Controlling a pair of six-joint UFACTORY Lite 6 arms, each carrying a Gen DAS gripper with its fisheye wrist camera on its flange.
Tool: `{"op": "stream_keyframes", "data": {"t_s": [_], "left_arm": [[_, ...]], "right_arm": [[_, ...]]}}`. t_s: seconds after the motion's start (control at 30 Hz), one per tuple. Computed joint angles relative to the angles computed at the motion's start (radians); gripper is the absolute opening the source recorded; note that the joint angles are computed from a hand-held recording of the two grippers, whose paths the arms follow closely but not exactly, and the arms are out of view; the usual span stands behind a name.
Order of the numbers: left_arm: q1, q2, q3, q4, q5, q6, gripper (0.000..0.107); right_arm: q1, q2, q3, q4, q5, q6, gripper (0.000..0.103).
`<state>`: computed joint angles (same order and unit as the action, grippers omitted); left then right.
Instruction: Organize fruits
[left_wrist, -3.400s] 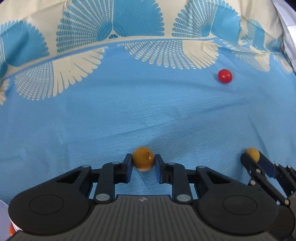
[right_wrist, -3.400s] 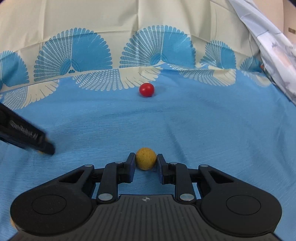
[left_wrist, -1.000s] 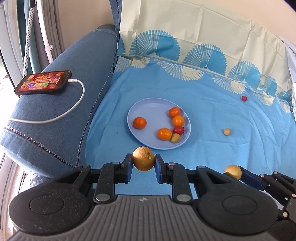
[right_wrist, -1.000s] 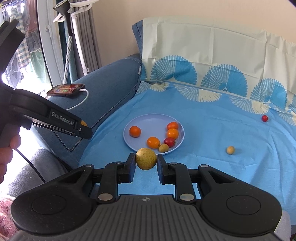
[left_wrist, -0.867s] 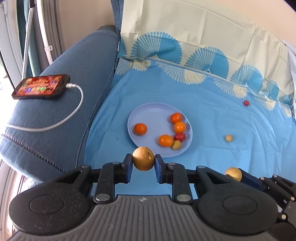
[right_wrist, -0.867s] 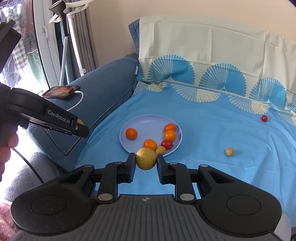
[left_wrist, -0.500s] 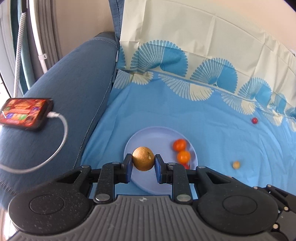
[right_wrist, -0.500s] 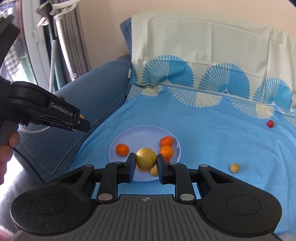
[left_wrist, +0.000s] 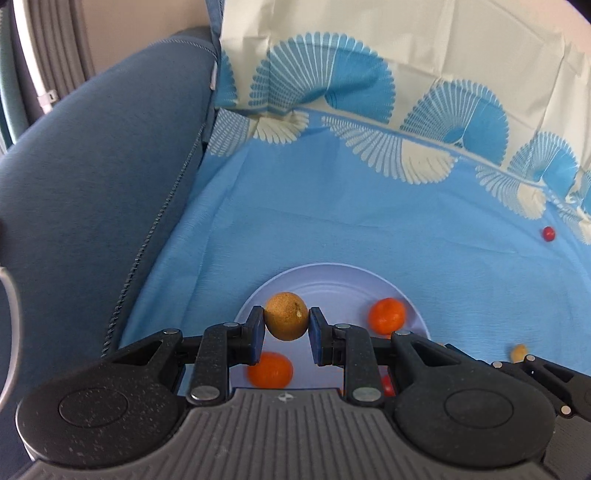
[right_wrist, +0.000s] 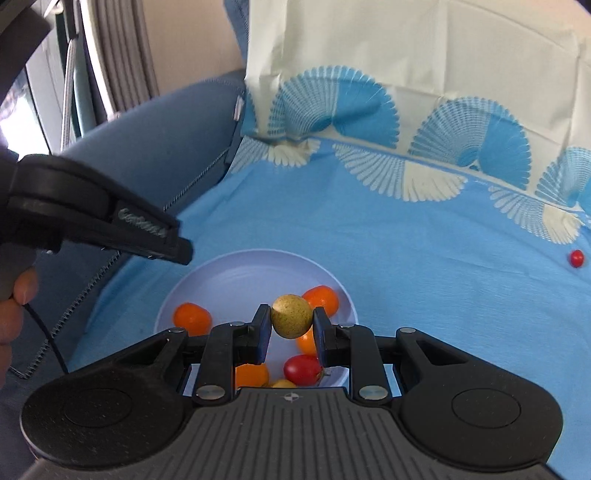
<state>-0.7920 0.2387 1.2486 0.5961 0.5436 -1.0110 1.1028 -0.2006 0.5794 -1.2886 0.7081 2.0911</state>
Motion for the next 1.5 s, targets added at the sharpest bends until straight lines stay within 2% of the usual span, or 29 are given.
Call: {"op": "stream_keyframes", "data": {"t_s": [0.23,0.3,0.33,0.37,0.4,0.43,0.47,0.57,0.7,0.87,0.97,1.23,1.37,1.5], "left_arm": [[0.022,0.149,0.088,0.011,-0.018,0.013,0.030],[0.029,0.152,0.096,-0.017,-0.012,0.042,0.063],[0.034,0.134,0.083,-0.016,-0.021,0.039,0.092],[0.032,0.100,0.056,0.019,-0.029,-0.003,0.102],[0.026,0.057,0.021,0.068,-0.034,-0.061,0.103],[0.020,0.016,-0.009,0.086,-0.035,-0.077,0.103],[0.014,-0.020,-0.029,0.068,-0.023,-0.051,0.103],[-0.028,-0.160,-0.122,0.044,0.066,-0.062,0.103],[-0.136,-0.423,-0.290,-0.007,0.235,-0.128,0.103],[-0.411,-0.703,-0.439,0.026,0.512,-0.351,0.103],[-0.598,-0.764,-0.463,0.065,0.661,-0.484,0.103],[-0.906,-0.773,-0.397,0.117,0.903,-0.676,0.103],[-1.015,-0.755,-0.354,0.140,0.989,-0.727,0.103],[-1.063,-0.744,-0.328,0.149,1.035,-0.753,0.103]], "right_arm": [[-0.102,0.121,0.031,-0.117,-0.109,0.046,0.025],[-0.114,0.133,0.030,-0.163,-0.125,0.077,0.026],[-0.115,0.133,0.030,-0.173,-0.125,0.080,0.027],[-0.111,0.131,0.033,-0.171,-0.117,0.071,0.033],[-0.103,0.120,0.033,-0.157,-0.104,0.058,0.047],[-0.087,0.099,0.029,-0.135,-0.083,0.047,0.055],[-0.063,0.072,0.020,-0.109,-0.055,0.041,0.067],[0.056,-0.027,-0.006,0.027,0.059,-0.017,0.077],[0.330,-0.124,0.006,0.235,0.325,0.015,0.093],[0.693,-0.056,0.139,0.386,0.640,0.205,0.099],[0.844,0.036,0.233,0.446,0.770,0.295,0.100],[1.033,0.194,0.425,0.518,0.948,0.367,0.102],[1.082,0.259,0.505,0.523,1.031,0.376,0.102],[1.112,0.280,0.541,0.526,1.075,0.379,0.102]]}}
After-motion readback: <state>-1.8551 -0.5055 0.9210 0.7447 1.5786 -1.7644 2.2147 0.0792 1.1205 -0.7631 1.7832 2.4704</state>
